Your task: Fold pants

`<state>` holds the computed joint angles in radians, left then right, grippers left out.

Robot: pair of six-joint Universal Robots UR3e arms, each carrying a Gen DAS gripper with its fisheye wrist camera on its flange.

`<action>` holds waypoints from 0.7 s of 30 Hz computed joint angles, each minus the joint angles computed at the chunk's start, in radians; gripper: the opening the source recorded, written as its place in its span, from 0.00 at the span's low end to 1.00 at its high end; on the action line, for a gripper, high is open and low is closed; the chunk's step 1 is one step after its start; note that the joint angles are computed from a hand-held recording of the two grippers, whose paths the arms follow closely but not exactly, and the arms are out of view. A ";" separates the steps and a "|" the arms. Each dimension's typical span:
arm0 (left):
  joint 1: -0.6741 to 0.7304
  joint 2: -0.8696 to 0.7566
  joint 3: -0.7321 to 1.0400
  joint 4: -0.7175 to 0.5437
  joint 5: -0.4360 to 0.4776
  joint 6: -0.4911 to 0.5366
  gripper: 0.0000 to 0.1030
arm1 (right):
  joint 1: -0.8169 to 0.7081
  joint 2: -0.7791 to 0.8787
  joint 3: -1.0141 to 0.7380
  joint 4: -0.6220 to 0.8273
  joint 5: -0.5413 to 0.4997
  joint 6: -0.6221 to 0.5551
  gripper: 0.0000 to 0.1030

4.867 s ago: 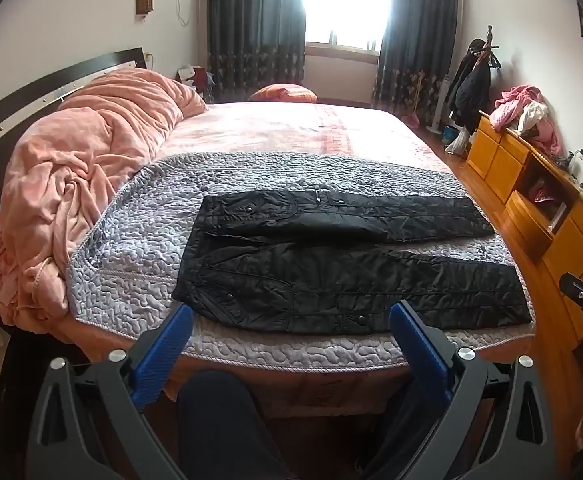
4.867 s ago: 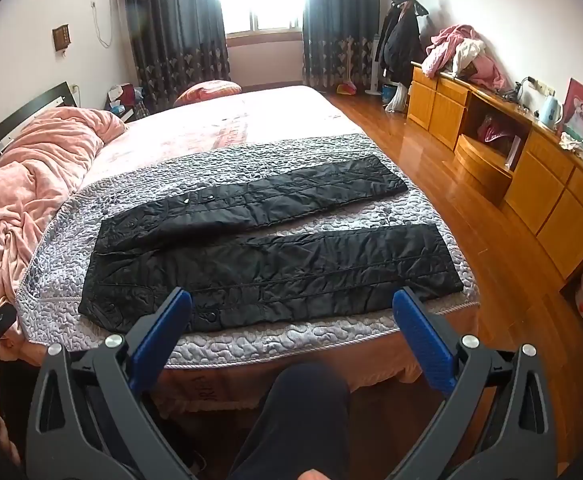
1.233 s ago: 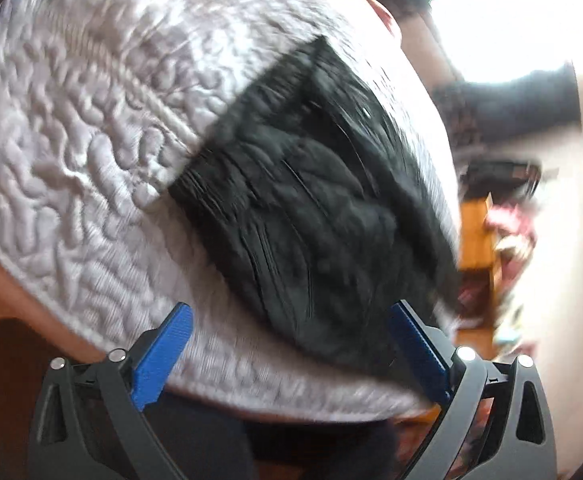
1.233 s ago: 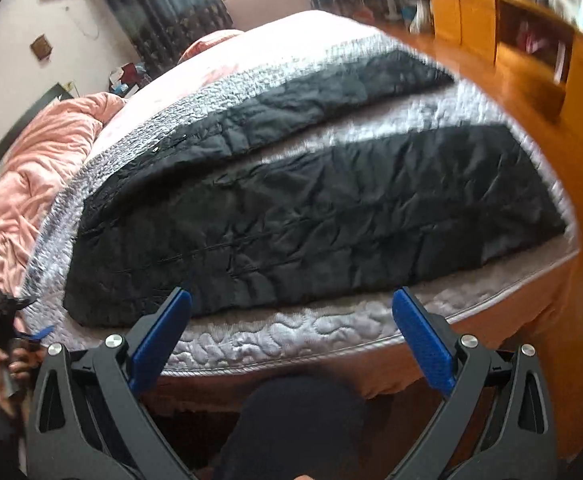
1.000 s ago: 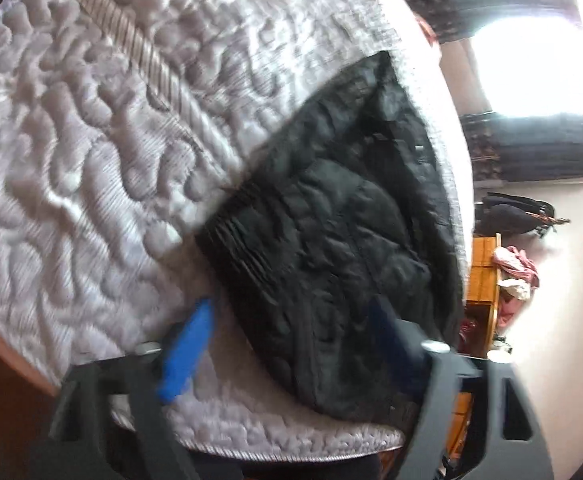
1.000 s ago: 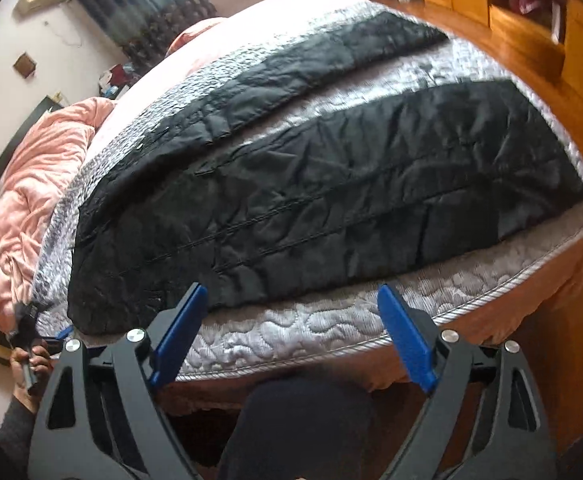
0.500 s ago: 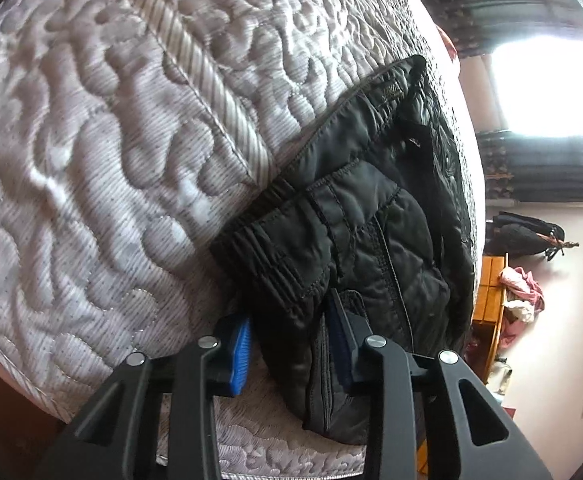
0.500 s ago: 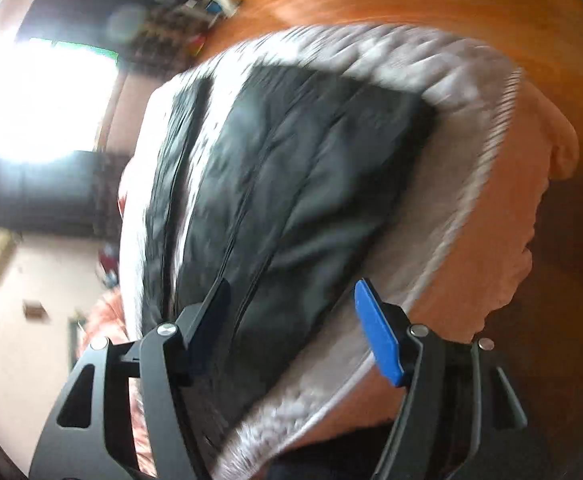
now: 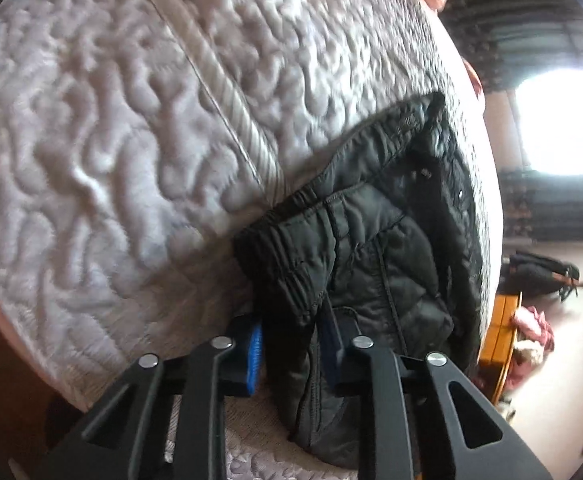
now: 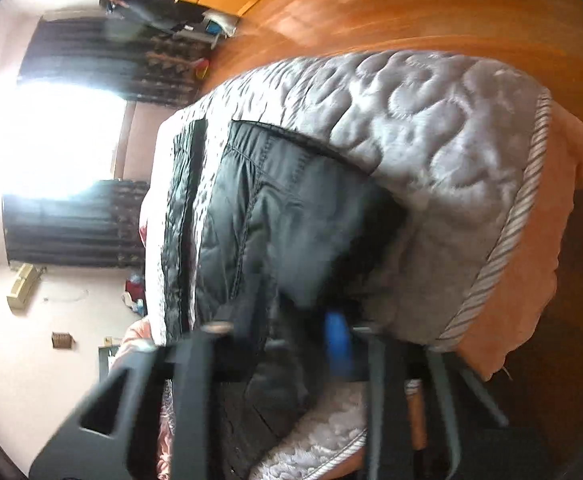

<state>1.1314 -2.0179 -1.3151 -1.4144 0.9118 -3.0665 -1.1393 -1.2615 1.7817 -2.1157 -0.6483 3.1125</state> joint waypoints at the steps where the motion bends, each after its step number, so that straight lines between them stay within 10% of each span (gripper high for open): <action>1: 0.017 0.012 -0.003 0.005 -0.010 -0.021 0.21 | 0.004 -0.015 -0.003 0.030 0.001 -0.016 0.12; 9: 0.093 -0.057 0.116 -0.021 0.069 -0.003 0.22 | 0.114 -0.099 0.026 0.111 -0.149 -0.134 0.14; 13: 0.109 -0.074 0.138 -0.058 0.075 0.073 0.33 | 0.184 -0.179 0.005 0.092 -0.341 -0.132 0.38; 17: 0.103 0.011 0.119 0.029 0.194 0.112 0.68 | 0.233 -0.361 0.047 -0.027 -0.462 -0.113 0.62; 21: 0.064 0.021 0.215 0.085 0.235 0.188 0.78 | 0.370 -0.235 -0.070 0.043 -0.421 -0.196 0.69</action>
<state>1.1957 -1.9971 -1.0999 -1.3296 1.1464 -2.8787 -0.7695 -1.4968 1.7118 -2.0722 -1.0698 2.9161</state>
